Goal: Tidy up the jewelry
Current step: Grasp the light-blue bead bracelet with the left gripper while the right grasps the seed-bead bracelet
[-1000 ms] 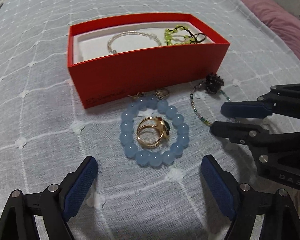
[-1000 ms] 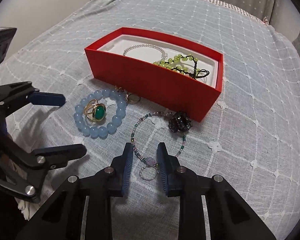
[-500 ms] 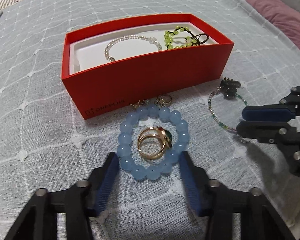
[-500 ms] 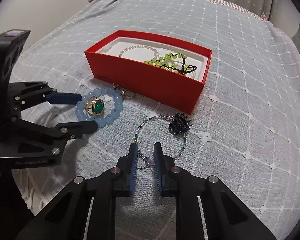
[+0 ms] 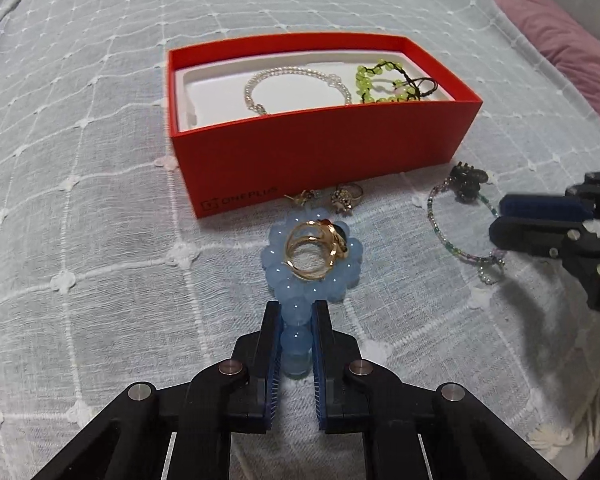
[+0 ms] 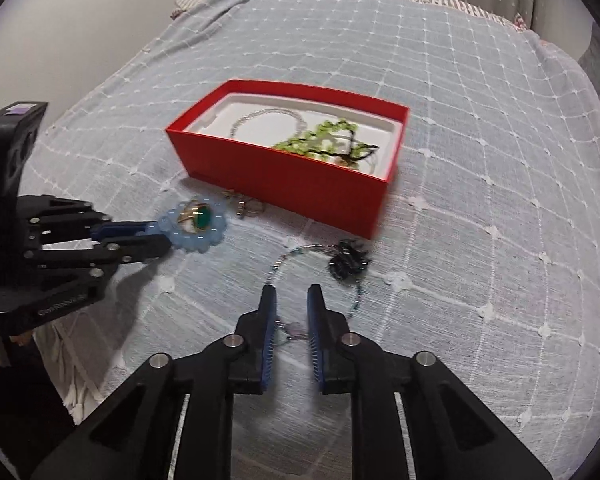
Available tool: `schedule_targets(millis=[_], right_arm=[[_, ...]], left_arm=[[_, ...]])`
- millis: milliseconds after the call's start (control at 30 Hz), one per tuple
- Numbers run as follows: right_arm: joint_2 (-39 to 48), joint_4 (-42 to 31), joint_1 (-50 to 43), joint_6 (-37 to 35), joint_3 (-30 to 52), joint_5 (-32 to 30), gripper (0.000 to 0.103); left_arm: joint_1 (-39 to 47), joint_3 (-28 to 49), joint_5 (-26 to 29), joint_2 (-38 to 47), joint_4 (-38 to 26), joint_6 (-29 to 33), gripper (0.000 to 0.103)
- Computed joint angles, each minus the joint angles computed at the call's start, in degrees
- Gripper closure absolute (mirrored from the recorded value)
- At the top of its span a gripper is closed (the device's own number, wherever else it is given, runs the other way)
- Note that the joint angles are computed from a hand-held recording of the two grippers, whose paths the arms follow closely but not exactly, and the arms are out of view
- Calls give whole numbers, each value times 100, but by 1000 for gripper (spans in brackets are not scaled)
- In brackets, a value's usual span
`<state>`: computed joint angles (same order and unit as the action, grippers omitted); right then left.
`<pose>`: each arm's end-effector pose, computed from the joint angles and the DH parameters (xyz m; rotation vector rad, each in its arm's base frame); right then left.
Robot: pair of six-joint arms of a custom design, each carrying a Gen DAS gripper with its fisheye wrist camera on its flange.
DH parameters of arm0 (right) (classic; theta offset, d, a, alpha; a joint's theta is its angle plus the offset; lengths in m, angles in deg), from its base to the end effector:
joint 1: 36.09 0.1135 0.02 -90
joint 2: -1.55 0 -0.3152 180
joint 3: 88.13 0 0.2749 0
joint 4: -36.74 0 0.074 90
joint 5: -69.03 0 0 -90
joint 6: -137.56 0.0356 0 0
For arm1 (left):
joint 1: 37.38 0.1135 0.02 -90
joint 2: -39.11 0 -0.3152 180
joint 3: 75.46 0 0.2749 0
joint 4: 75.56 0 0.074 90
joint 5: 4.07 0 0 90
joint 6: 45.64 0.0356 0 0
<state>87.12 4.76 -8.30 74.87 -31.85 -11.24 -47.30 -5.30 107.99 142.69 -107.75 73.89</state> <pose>0.2575 0.1289 0.1976 0.0461 2.6186 0.1126 0.3598 -0.0765 0.1710 0.9923 2.4392 -0.4085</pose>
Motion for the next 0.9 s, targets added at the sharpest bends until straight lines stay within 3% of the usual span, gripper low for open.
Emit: schedule_targets(millis=[133,367,400,433,533,900], right_arm=[[-88,-126,-169,55,-69,56,64],[223,-175,-372,192,-72,-64,64],[254,-124,-365,162,-71,-26,66],[279,-67,-372,165,-76,-25,78],[404,-69,-389,154,10,-56,98],[-117,-196,-203,239,30,30,101]], left_arm=[[68,-88,67,-167,49,23,95],[89,-74,173,-280,51,-78,95],[85,-73,186,-296,57,-103,95],[75,-72,197,-311,67,-135,95],[163,-94,306,-404,47,-127,95],[268,-87,655,-688,23,-268,95]])
